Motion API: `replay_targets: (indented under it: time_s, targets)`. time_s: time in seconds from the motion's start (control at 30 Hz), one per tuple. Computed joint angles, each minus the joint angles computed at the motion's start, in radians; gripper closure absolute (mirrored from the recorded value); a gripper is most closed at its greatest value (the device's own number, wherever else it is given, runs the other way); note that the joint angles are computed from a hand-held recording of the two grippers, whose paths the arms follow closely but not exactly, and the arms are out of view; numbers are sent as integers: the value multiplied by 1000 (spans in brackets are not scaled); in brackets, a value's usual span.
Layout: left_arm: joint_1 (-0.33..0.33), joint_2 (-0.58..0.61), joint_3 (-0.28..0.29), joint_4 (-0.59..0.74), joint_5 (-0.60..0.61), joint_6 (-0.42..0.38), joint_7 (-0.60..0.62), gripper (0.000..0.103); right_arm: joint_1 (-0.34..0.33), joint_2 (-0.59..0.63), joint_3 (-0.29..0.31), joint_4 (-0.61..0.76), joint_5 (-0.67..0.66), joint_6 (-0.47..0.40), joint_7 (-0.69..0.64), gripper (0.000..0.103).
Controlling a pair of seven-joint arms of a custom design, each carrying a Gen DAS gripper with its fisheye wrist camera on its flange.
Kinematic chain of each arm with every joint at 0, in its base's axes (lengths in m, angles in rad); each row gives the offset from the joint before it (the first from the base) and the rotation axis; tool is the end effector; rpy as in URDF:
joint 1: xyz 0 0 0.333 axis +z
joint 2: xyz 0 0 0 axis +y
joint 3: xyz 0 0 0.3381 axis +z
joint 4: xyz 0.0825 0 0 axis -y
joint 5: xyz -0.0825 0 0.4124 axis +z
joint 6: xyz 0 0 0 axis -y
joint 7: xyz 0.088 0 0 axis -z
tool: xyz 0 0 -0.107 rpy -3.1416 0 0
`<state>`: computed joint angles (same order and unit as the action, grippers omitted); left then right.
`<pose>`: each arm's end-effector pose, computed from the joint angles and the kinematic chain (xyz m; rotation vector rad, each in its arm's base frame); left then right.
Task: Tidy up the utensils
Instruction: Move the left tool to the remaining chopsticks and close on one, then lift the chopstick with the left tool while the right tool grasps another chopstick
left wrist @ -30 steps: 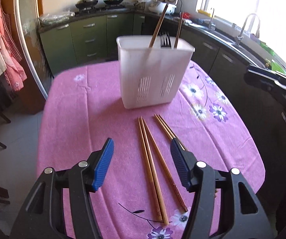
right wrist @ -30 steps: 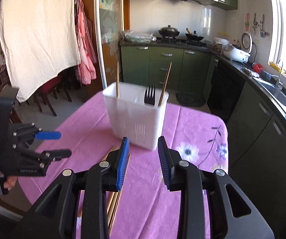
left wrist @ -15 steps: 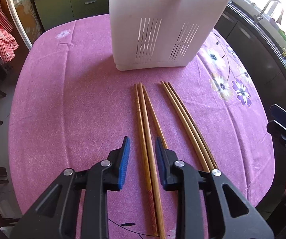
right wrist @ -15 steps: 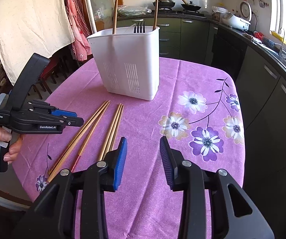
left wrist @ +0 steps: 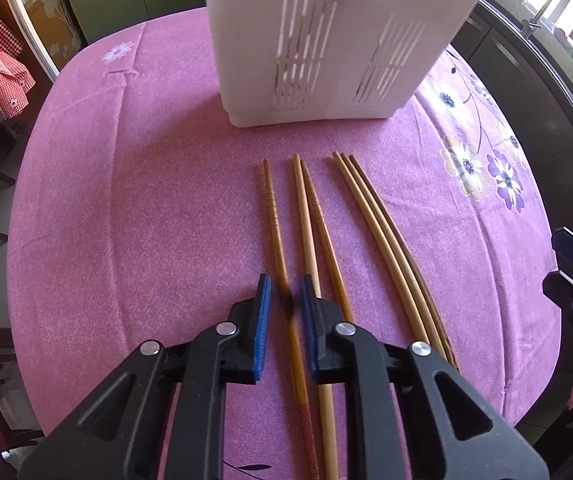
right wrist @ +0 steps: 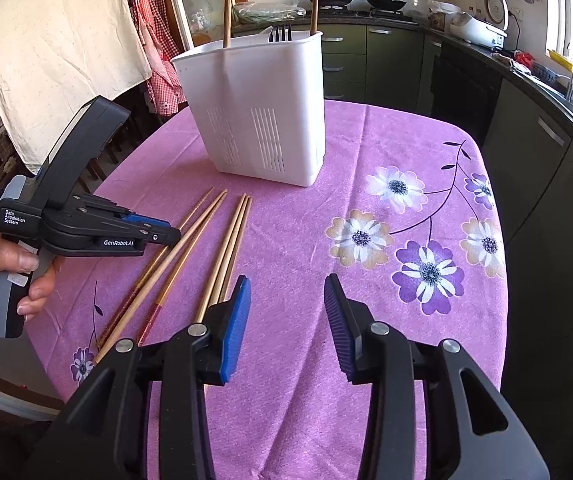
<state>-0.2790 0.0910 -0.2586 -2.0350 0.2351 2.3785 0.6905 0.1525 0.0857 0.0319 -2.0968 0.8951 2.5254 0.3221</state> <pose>0.5341 -0.3121 0.4353 -2.2743 1.8645 -0.3595 0.6039 0.1044 0.4193 -2.2545 0.9541 -0.1861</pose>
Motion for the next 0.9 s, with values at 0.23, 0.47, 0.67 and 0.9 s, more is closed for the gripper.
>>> replay_targets:
  time_s: [0.23, 0.47, 0.67, 0.9]
  targets:
    - [-7, 20, 1, 34, 30, -66, -43, 90, -1, -4, -1, -6, -6, -9, -2, 64]
    - [-8, 25, -3, 40, 21, -79, -37, 93, 1, 5, -1, -2, -24, -14, 10, 63]
    - [14, 7, 3, 10, -45, -42, -14, 96, 1, 6, 0, -3, -28, -12, 13, 63]
    - [13, -140, 13, -129, 7, 71, -58, 96, -3, 6, -3, 0, -32, -12, 20, 63]
